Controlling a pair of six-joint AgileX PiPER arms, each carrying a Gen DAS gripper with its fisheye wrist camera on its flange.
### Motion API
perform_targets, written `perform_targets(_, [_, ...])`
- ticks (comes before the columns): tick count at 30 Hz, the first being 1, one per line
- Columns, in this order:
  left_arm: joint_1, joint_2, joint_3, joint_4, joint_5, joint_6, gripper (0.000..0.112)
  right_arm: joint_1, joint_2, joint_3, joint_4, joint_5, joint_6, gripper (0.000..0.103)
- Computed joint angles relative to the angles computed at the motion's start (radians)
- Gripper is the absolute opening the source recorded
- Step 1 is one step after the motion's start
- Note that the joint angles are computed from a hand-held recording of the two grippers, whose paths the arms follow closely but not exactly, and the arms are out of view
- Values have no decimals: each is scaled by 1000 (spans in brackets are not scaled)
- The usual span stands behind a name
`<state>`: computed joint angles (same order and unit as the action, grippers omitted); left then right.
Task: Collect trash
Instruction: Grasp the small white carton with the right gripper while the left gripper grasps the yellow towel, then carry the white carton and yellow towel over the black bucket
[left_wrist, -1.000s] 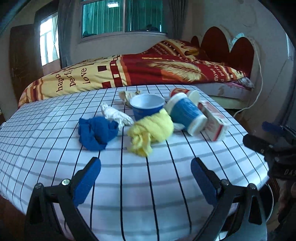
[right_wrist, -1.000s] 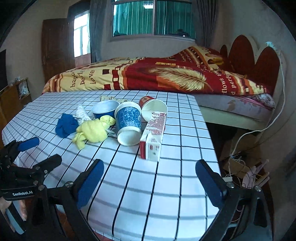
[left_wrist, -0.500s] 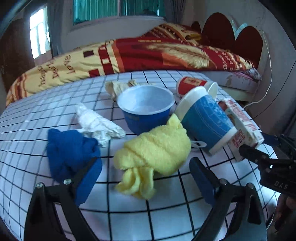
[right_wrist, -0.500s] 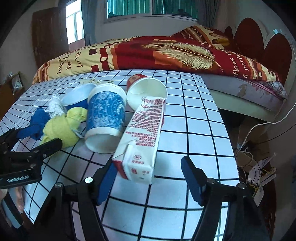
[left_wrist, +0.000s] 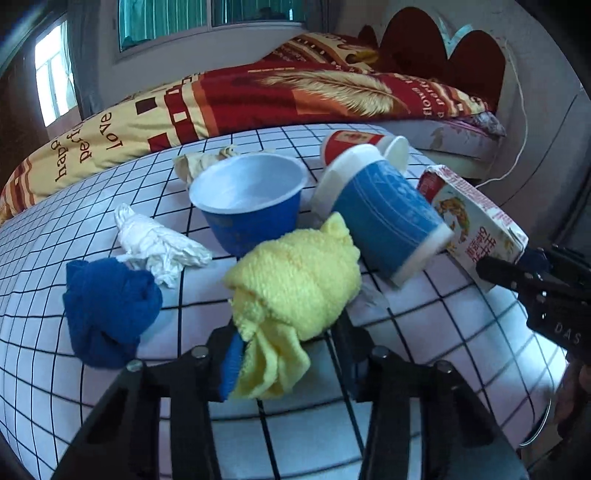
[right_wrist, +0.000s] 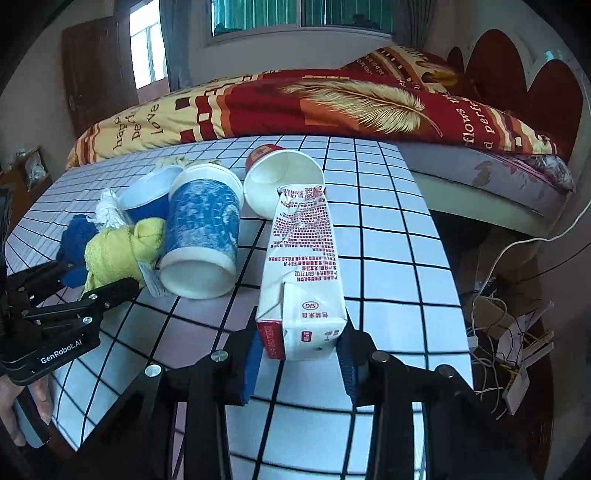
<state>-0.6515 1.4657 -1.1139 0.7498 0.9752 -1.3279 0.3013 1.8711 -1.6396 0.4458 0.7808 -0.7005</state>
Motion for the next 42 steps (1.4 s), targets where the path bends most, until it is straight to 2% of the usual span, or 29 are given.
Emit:
perform_targets(10, [-187, -62, 35, 77, 114, -189, 45, -109, -179, 191, 149, -30, -182, 39])
perform_targets(19, [-346, -34, -20, 120, 220, -277, 45, -287, -334, 347, 297, 29, -361, 39])
perform_targets(23, [-391, 2, -66, 132, 238, -280, 45, -387, -378, 392, 349, 70, -429, 39])
perform_targets(33, [-460, 106, -184, 143, 218, -267, 45, -664, -419, 449, 429, 177, -588, 39])
perform_targets(42, [-476, 270, -379, 122, 147, -168, 45, -863, -354, 417, 447, 232, -662, 39])
